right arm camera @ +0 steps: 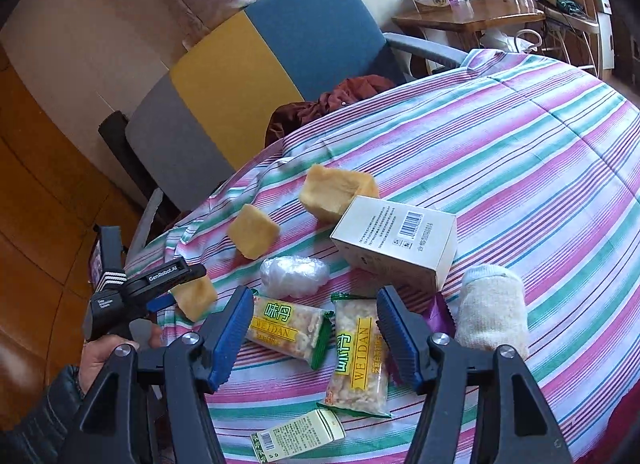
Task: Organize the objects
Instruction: 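Grasp a yellow sponge cube with the left tool, then grasp the WEIDAN snack packet with the right tool while the left tool holds the sponge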
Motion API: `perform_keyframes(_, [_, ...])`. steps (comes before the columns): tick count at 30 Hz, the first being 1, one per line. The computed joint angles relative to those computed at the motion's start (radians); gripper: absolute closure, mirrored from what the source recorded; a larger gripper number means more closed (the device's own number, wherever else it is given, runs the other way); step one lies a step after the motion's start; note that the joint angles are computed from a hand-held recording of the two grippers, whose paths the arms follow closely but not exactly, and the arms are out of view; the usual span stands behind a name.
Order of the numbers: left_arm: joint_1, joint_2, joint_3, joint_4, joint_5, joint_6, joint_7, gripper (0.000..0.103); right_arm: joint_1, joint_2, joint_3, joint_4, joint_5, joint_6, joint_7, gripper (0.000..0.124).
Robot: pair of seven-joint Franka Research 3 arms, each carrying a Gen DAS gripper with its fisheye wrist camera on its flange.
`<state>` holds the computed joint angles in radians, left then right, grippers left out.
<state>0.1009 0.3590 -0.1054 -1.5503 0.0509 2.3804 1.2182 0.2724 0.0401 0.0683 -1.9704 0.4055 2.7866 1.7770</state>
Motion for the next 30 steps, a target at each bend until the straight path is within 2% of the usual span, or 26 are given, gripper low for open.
perform_keyframes(2, [-0.011, 0.019, 0.002, 0.014, 0.029, -0.020, 0.018, 0.036, -0.002, 0.008, -0.001, 0.008, 0.012, -0.011, -0.002, 0.059])
perform_keyframes(6, [-0.008, -0.049, -0.004, -0.104, 0.050, 0.085, 0.068, 0.045, -0.004, 0.016, -0.005, 0.013, -0.005, -0.018, 0.024, 0.059])
perform_keyframes(12, [0.005, -0.223, -0.025, -0.323, -0.032, 0.230, 0.219, 0.044, -0.010, 0.033, -0.011, 0.028, -0.018, -0.057, 0.049, 0.059])
perform_keyframes(16, [-0.011, -0.345, -0.017, -0.463, -0.138, 0.286, 0.354, 0.044, -0.023, 0.035, -0.012, 0.029, 0.020, -0.071, 0.043, 0.059])
perform_keyframes(22, [-0.073, -0.487, 0.033, -0.614, -0.239, 0.322, 0.491, 0.043, -0.026, 0.086, 0.000, 0.106, 0.042, -0.208, -0.035, 0.059])
perform_keyframes(27, [-0.114, -0.578, 0.076, -0.689, -0.290, 0.324, 0.525, 0.043, -0.010, 0.125, -0.006, 0.158, -0.040, -0.317, -0.017, 0.068])
perform_keyframes(30, [-0.134, -0.621, 0.100, -0.721, -0.305, 0.325, 0.533, 0.043, 0.004, 0.158, -0.020, 0.193, -0.123, -0.382, 0.042, 0.069])
